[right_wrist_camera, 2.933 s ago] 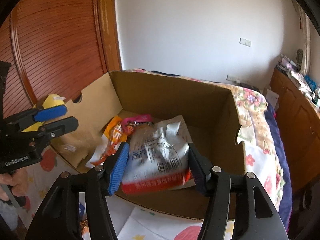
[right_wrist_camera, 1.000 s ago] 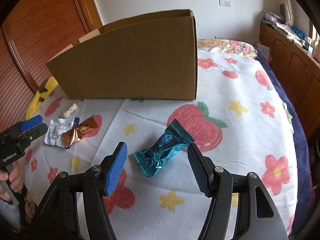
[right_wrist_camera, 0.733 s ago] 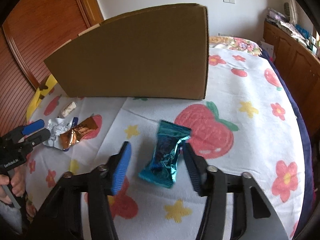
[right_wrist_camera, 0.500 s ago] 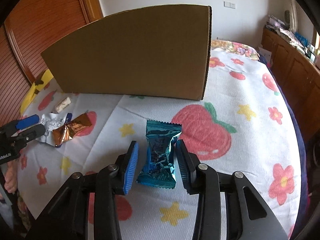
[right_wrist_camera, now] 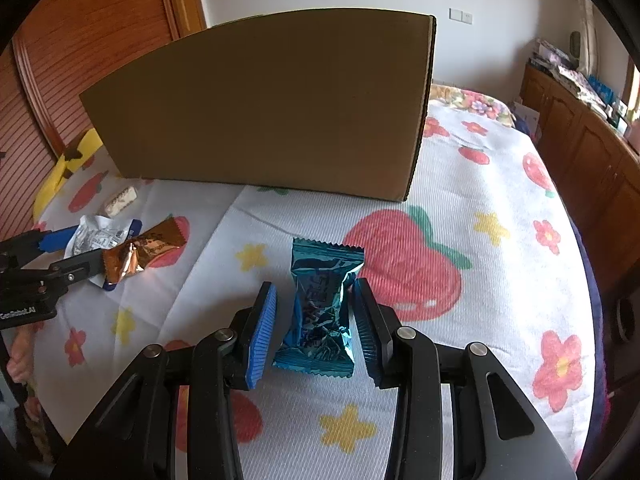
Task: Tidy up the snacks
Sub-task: 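Grasp the silver foil pouch with the left gripper while the right grasps the teal candy, then lift the silver foil pouch with the left gripper while the right lifts the teal candy toward the box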
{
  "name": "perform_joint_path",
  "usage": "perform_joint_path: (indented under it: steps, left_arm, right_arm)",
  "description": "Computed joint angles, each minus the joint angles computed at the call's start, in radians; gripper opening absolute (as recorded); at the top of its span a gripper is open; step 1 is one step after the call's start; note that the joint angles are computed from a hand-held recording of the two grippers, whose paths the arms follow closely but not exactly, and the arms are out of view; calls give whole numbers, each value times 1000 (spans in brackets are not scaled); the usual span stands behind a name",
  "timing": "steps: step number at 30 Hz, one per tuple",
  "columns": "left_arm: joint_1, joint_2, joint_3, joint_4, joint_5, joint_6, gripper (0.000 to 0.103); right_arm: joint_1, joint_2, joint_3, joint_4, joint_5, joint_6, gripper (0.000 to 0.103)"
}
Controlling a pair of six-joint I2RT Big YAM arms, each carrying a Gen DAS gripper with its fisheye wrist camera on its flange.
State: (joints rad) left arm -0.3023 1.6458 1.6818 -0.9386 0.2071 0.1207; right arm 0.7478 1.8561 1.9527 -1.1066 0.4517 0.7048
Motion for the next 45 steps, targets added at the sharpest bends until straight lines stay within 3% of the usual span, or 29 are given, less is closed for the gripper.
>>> perform_joint_path:
  steps: [10,13,14,19,34,45]
  left_arm:
    - [-1,-5,-13,19,6,15,76]
    - [-2,-24,-37,37,-1,25,65]
    - [-4,-34,-51,52,-17,29,55]
    - [10,-66,-88,70,3,28,47]
    - [64,-147,-153,120,101,-10,46]
    - [64,-182,-146,154,97,-20,46]
  right_arm:
    - [-2,-20,-28,18,-8,3,38]
    - [-2,-21,-30,19,-7,3,38]
    - [-2,-21,-29,18,-7,3,38]
    - [-2,-20,-27,15,-6,2,38]
    - [1,-8,-10,0,2,-1,38]
    - [6,8,13,-24,17,-3,38]
